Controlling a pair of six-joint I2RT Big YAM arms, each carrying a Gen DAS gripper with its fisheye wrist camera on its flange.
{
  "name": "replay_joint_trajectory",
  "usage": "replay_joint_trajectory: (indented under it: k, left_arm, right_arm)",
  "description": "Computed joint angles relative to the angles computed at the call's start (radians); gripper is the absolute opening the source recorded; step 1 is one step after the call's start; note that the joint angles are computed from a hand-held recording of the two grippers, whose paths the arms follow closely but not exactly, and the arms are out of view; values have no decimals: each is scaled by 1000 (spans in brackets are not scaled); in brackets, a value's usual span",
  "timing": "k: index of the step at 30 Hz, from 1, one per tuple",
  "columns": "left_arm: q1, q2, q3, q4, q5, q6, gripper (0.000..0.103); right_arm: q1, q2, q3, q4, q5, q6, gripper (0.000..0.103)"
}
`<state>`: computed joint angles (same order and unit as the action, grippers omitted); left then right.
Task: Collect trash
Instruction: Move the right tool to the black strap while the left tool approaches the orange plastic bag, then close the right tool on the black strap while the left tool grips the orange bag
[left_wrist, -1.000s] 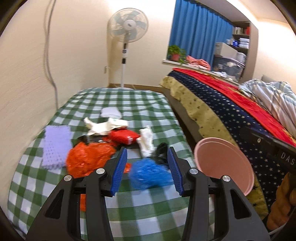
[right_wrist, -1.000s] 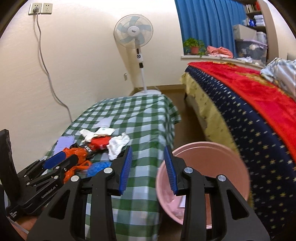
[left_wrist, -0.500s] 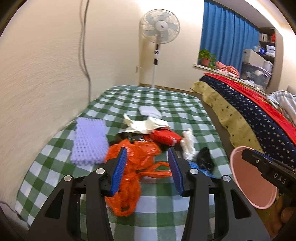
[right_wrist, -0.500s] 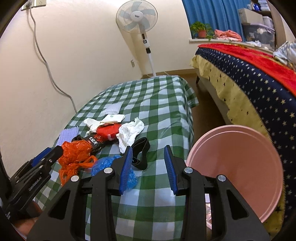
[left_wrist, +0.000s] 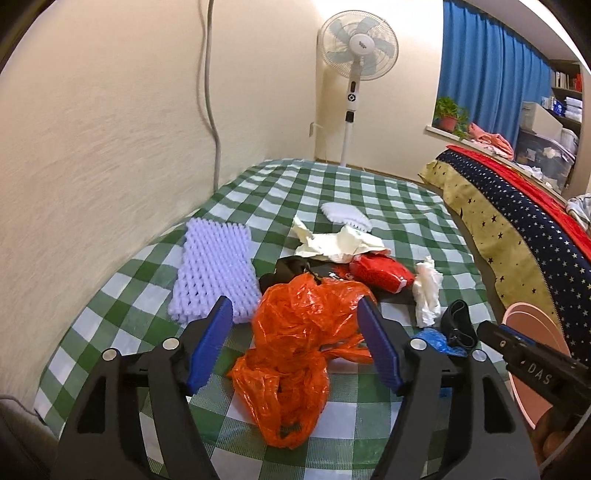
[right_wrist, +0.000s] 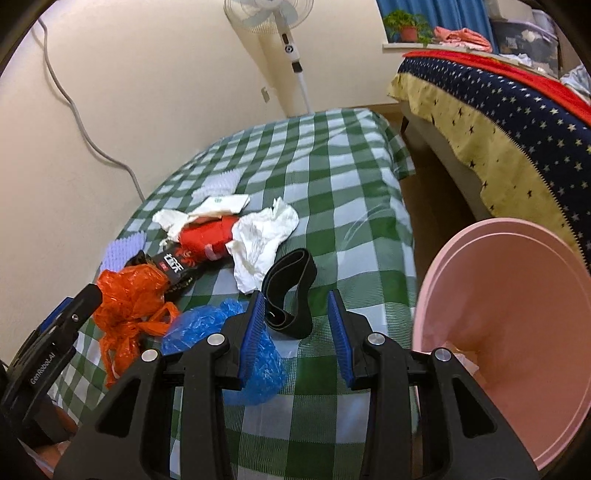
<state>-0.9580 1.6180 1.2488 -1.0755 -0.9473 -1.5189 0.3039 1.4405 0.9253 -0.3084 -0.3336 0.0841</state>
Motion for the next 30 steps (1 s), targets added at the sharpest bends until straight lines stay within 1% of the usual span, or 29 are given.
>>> replay_joint_trajectory:
  k: [4, 7, 9, 11, 16, 17, 19, 20, 21, 23, 24, 27, 30]
  left_arm:
    - [9, 1, -6, 15, 17, 9, 68]
    - [17, 4, -7, 27, 32, 18, 68]
    - [21, 5, -10, 34, 43, 19, 68]
    - [25, 4, -14, 40, 54, 18, 68]
    - [32, 3, -21, 49, 76, 16, 68]
    - [34, 1, -23, 56, 81, 20, 68]
    - [39, -1, -29, 72, 97, 28, 66]
    - [41, -3, -33, 79, 102, 30, 61]
    - [43, -5, -38, 87, 109, 31, 53]
    - [46, -12, -49, 109, 123, 40, 47]
    - [45, -12, -49, 107, 122, 39, 43]
    - [40, -13, -44, 96, 113, 40, 36]
    - [30, -16, -32, 53, 79, 16, 34]
  right_arm:
    - [14, 31, 22, -28, 15, -13, 36]
    - [17, 51, 36, -52, 11, -21, 30]
    - [21, 53, 38, -54, 10, -28, 26]
    - [26, 51, 39, -57, 7, -42, 19]
    - [27, 49, 37, -66, -3, -57, 15]
    - [27, 50, 37, -67, -4, -58, 9]
    - [24, 50, 37, -71, -5, -63, 8]
    - [23, 50, 37, -71, -6, -62, 8]
    - [22, 47, 35, -68, -5, -61, 7]
    - [20, 37, 29, -58, -4, -59, 2]
    - [19, 31, 26, -54, -4, -59, 2]
    - [16, 16, 20, -43, -5, -57, 2]
    - [11, -12, 9, -33, -8, -56, 2]
